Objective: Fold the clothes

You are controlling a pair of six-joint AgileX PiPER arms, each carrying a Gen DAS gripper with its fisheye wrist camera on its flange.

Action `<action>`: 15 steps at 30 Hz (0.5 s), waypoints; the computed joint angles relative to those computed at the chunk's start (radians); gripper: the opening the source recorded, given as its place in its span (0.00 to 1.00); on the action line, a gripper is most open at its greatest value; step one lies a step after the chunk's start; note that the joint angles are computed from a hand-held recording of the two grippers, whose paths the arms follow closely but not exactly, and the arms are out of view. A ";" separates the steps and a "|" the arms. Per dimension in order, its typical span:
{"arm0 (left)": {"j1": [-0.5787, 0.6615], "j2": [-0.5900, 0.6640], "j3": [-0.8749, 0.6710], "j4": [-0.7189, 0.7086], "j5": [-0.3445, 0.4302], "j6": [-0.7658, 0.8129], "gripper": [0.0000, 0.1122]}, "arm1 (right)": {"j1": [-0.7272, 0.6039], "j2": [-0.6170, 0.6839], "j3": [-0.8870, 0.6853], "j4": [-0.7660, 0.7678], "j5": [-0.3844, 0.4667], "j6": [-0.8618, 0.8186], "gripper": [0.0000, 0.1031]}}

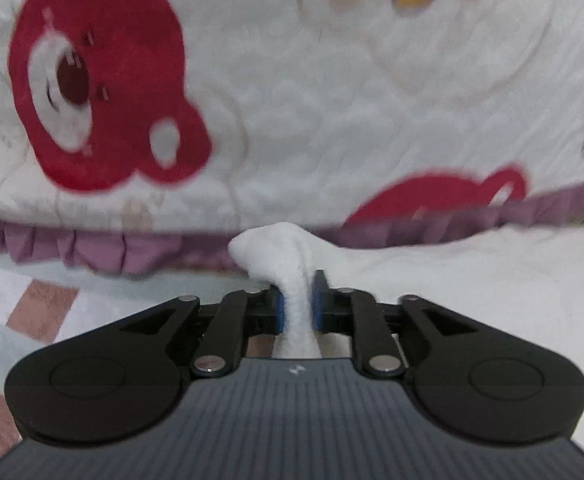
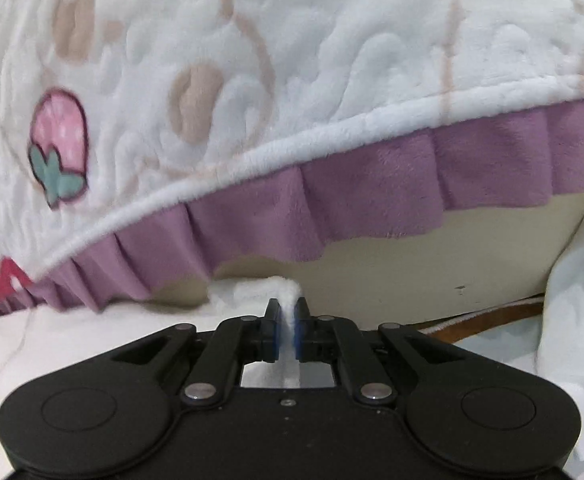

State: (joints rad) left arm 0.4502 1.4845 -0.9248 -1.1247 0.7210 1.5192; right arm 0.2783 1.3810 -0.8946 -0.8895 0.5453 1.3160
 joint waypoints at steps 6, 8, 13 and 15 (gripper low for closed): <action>0.071 -0.053 -0.019 0.129 0.035 -0.154 0.42 | 0.081 0.024 -0.060 -0.015 0.286 0.151 0.29; 0.147 -0.078 -0.042 0.156 0.129 -0.180 0.42 | 0.081 -0.039 -0.030 0.030 0.259 0.151 0.29; 0.392 -0.141 -0.101 0.253 0.384 -0.164 0.48 | 0.218 -0.152 0.005 0.042 0.305 0.175 0.34; 0.528 -0.149 -0.122 0.273 0.480 -0.120 0.50 | 0.341 -0.181 0.019 0.019 0.347 0.271 0.35</action>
State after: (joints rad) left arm 0.9785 1.3350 -1.0471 -0.8515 1.2010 1.3994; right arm 0.6192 1.2002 -0.8758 -0.8703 0.8927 1.5874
